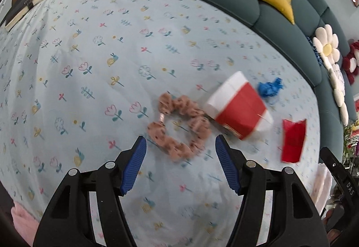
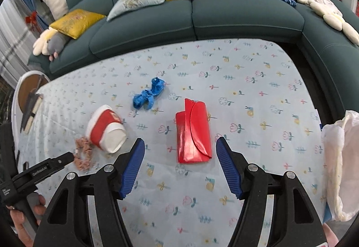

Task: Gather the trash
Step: 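Grasp the pink-brown scrunchie with the left tool while the right tool grasps the red packet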

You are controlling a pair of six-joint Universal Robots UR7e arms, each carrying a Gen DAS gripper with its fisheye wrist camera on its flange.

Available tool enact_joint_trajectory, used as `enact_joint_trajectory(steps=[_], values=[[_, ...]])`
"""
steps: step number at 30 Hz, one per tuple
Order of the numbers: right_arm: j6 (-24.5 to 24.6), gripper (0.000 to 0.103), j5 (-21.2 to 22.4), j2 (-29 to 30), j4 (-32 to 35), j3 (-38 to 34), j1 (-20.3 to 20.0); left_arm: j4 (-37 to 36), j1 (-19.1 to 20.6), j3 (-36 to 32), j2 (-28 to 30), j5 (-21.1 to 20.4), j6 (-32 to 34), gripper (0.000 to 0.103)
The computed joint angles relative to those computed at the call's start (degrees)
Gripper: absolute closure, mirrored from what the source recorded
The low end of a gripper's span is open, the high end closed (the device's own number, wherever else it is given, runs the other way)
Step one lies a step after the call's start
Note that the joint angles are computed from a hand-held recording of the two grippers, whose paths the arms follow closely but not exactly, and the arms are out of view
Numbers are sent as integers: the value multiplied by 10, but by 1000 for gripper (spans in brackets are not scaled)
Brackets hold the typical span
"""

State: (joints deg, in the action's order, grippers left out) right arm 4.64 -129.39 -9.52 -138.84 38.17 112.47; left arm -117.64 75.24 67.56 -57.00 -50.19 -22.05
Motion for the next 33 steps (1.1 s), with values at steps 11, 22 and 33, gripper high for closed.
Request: enact_joint_trajectory(steps=[11, 22, 33], values=[[19, 39, -28, 88, 113, -154, -23, -1, 20, -30, 31, 4, 18, 47], [41, 85, 0, 53, 106, -81, -35, -14, 15, -18, 32, -24, 31, 93], [33, 100, 20, -28, 4, 58, -25, -52, -26, 42, 0, -33, 37, 94]])
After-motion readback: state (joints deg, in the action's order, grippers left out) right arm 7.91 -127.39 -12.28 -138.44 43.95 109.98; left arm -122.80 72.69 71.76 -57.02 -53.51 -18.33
